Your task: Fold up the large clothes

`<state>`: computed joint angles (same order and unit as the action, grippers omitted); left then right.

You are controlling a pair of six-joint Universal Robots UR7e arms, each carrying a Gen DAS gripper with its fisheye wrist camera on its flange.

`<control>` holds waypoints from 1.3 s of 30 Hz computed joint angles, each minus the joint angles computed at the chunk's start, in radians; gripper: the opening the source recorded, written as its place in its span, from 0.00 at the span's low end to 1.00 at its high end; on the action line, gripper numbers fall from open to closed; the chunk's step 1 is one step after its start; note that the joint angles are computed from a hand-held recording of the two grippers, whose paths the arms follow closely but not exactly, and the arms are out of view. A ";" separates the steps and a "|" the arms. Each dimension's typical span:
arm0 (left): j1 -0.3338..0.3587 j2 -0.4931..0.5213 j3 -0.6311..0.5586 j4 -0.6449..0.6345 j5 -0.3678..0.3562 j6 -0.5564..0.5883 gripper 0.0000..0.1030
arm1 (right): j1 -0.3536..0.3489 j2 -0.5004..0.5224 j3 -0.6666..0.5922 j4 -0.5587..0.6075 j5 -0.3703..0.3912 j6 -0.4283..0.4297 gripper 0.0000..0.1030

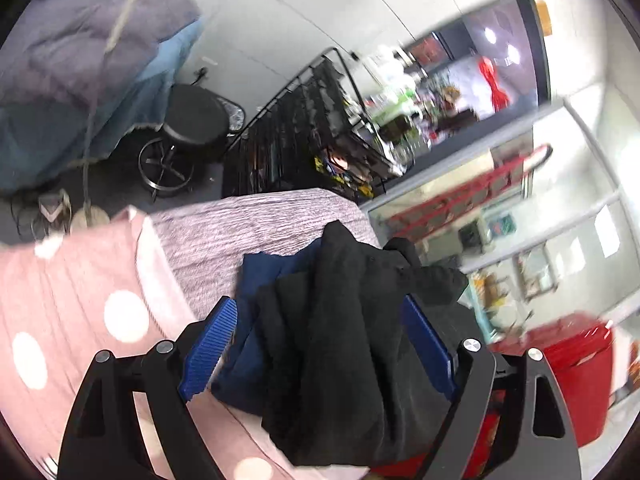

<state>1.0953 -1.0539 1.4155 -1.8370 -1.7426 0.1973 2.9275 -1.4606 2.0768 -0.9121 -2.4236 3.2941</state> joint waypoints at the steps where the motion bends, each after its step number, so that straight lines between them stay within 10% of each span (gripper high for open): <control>1: -0.026 0.013 0.010 -0.002 0.019 0.013 0.80 | -0.020 -0.023 0.002 -0.015 0.010 -0.063 0.57; 4: -0.087 0.048 0.028 0.005 0.083 0.024 0.80 | -0.079 -0.062 0.013 -0.044 0.049 -0.175 0.57; 8: -0.156 0.124 0.034 0.020 0.213 0.071 0.74 | -0.069 -0.081 0.052 -0.055 0.034 -0.120 0.56; 11: -0.186 0.162 0.038 0.035 0.313 0.141 0.09 | -0.052 -0.078 0.070 -0.071 0.056 -0.122 0.51; 12: -0.191 0.164 0.039 0.004 0.339 0.153 0.03 | -0.048 -0.072 0.070 -0.069 0.065 -0.124 0.48; 19: -0.156 0.220 -0.040 -0.041 0.349 0.071 0.03 | -0.052 -0.070 0.102 -0.083 0.125 -0.031 0.56; 22: -0.178 0.180 0.028 -0.126 0.386 0.094 0.14 | -0.067 -0.052 0.088 -0.079 0.179 -0.031 0.70; 24: -0.177 0.160 0.037 -0.175 0.408 0.055 0.66 | -0.068 -0.029 0.061 -0.061 0.232 -0.018 0.72; 26: -0.167 0.125 0.057 -0.277 0.430 0.028 0.87 | -0.066 0.001 0.023 -0.038 0.302 0.005 0.73; 32: -0.162 -0.013 0.120 -0.307 0.444 0.037 0.91 | -0.129 0.129 -0.147 0.054 0.562 -0.083 0.74; 39: -0.280 -0.322 0.468 -0.394 0.437 0.223 0.94 | -0.231 0.366 -0.417 0.209 0.452 -0.448 0.84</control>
<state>0.8155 -1.3757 1.8834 -2.2309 -1.3055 0.4204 2.6962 -1.0947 1.6593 -0.7031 -1.9717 2.8460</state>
